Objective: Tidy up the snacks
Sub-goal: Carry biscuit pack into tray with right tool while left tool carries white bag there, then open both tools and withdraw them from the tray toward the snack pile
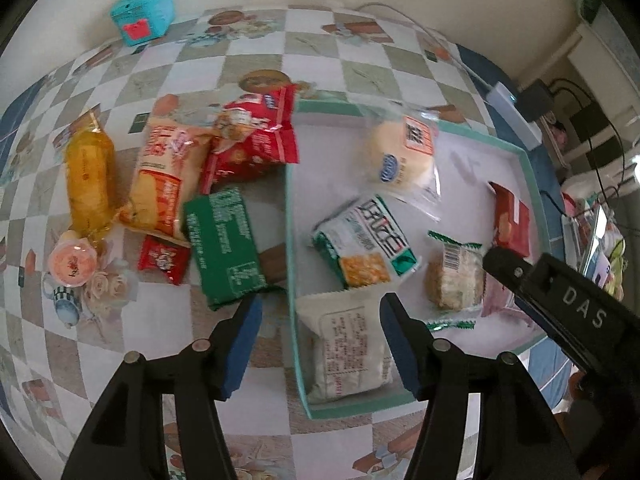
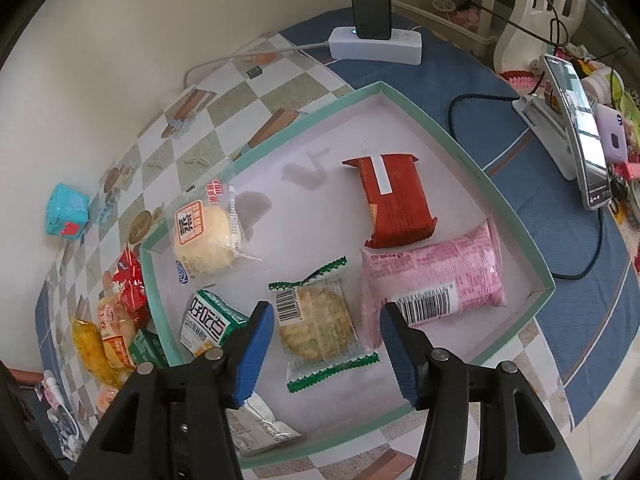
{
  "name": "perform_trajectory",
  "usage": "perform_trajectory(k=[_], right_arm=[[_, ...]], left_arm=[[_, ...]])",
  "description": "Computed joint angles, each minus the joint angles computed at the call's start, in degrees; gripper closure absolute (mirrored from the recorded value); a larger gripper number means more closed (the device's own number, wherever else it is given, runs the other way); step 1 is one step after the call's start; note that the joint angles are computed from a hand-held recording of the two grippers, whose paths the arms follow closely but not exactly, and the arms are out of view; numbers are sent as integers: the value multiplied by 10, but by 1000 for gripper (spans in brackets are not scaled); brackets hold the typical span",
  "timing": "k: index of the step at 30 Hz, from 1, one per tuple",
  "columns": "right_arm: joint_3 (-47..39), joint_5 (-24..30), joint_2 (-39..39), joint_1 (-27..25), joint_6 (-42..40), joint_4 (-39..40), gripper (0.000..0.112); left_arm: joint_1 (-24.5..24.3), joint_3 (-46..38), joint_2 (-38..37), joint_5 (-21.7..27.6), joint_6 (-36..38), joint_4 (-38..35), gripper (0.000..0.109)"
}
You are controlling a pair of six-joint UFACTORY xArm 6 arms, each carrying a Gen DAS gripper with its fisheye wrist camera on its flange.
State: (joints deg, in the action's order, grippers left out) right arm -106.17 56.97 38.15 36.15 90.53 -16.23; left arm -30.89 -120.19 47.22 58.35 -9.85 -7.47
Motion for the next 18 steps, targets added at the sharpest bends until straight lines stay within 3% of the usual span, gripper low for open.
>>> perform_trajectory(k=[2, 4, 6, 8, 18], right_arm=[[-7, 4, 4, 0, -6, 1, 52], [-19, 14, 11, 1, -16, 4, 51], [-39, 27, 24, 3, -27, 8, 39], [-63, 39, 41, 6, -44, 12, 33], [-161, 105, 99, 16, -88, 9, 29]], left_arm=[[5, 0, -1, -1, -13, 9, 45], [9, 1, -1, -3, -31, 20, 35], [17, -1, -1, 0, -70, 47, 26], [26, 4, -5, 1, -103, 69, 26], [68, 16, -13, 10, -194, 143, 25]])
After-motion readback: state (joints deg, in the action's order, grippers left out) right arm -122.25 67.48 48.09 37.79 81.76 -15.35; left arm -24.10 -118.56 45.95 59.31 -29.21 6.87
